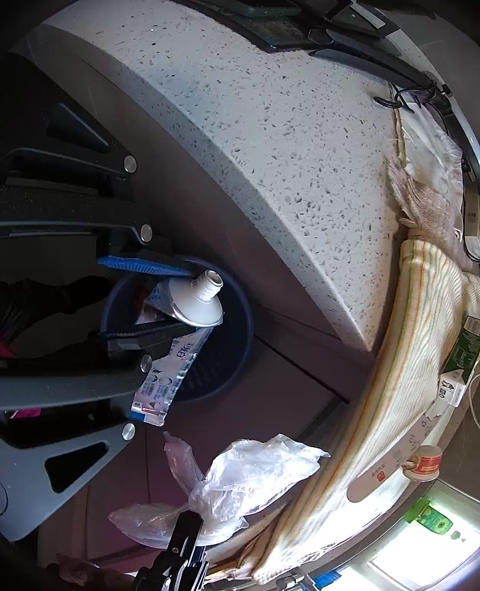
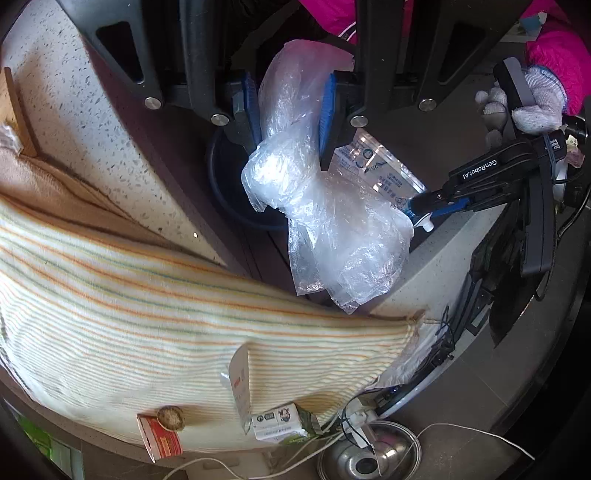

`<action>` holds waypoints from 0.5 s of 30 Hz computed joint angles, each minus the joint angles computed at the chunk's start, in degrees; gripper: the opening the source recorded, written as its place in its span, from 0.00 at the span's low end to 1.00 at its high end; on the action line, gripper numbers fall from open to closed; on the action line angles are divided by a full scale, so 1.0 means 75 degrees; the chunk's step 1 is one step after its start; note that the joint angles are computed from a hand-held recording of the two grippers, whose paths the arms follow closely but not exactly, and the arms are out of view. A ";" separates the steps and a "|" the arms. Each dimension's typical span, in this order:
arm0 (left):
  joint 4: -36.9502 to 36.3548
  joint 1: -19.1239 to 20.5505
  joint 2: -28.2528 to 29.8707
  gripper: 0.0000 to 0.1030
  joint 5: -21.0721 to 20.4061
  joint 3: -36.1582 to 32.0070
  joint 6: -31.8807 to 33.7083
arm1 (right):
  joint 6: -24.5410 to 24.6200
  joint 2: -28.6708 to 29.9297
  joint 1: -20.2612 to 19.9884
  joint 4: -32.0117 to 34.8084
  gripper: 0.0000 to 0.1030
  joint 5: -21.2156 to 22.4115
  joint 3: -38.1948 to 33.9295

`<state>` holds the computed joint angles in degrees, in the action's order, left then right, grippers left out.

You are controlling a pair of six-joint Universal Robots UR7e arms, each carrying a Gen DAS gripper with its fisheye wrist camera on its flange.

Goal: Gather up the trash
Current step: 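Carry the tube and plastic bag down over the blue wastebasket, then open both grippers to drop the tube and bag into the wastebasket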

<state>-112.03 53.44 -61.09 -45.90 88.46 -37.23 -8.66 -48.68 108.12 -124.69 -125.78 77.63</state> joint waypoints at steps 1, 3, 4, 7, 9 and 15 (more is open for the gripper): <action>0.0007 0.0016 0.0021 0.22 -0.0003 0.0008 -0.0007 | 0.0009 0.0003 -0.0025 -0.0018 0.27 -0.0049 0.0052; 0.0029 0.0025 0.0069 0.22 0.0029 0.0018 -0.0010 | 0.0006 0.0007 -0.0065 -0.0089 0.27 -0.0182 0.0172; 0.0027 0.0032 0.0094 0.22 0.0045 0.0034 -0.0004 | 0.0017 0.0015 -0.0090 -0.0116 0.27 -0.0256 0.0220; 0.0043 0.0051 0.0174 0.22 0.0065 0.0073 0.0007 | 0.0149 0.0040 -0.0183 -0.0090 0.27 -0.0375 0.0301; 0.0069 0.0065 0.0243 0.22 0.0077 0.0073 0.0006 | 0.0214 0.0067 -0.0241 -0.0092 0.27 -0.0467 0.0353; 0.0260 0.0108 0.0574 0.22 0.0286 -0.0081 0.0105 | 0.0336 0.0195 -0.0388 -0.0047 0.27 -0.0702 0.0377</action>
<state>-110.08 54.25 -56.78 -43.75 87.85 -36.43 -6.14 -47.22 105.21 -125.04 -131.05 80.45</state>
